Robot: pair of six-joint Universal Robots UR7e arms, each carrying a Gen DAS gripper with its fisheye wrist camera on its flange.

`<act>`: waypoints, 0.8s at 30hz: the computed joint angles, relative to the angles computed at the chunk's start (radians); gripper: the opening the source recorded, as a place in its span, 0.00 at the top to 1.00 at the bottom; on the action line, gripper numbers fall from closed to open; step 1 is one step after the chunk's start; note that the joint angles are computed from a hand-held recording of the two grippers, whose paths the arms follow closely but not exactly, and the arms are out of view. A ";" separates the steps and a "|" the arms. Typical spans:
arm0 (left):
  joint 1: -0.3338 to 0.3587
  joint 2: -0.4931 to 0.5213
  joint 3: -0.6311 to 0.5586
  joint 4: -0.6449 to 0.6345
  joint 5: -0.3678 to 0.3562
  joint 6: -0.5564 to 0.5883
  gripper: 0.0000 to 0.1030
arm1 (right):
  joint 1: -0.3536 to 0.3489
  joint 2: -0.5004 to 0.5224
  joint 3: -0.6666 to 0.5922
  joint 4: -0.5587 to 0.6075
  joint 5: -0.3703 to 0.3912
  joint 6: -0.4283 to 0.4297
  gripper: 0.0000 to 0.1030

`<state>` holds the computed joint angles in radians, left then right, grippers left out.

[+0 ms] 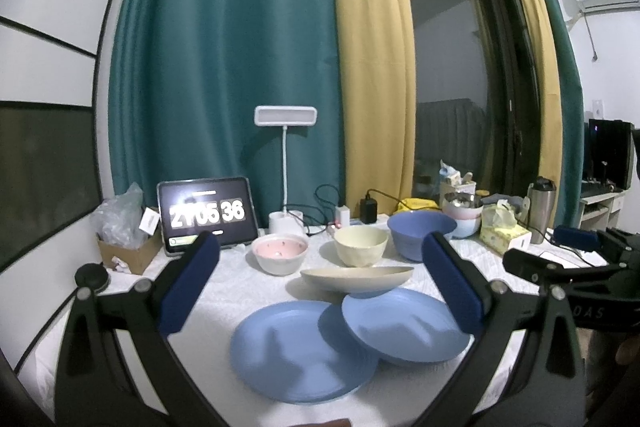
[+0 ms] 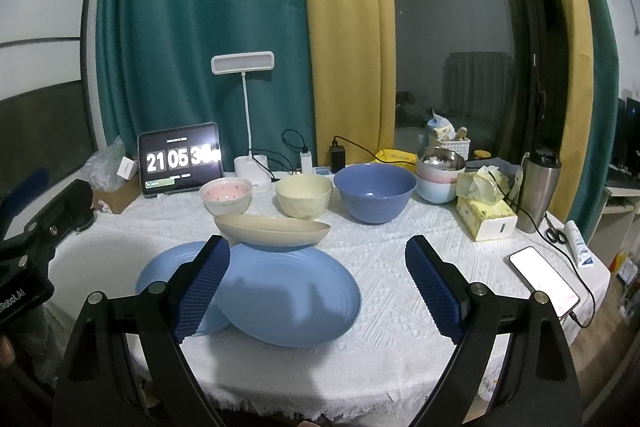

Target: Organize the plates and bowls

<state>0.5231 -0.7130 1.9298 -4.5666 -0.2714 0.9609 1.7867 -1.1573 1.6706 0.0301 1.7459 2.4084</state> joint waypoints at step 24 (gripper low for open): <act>0.128 0.020 -0.015 0.604 0.002 -0.530 0.01 | -0.058 0.149 -0.191 0.175 0.043 0.076 0.11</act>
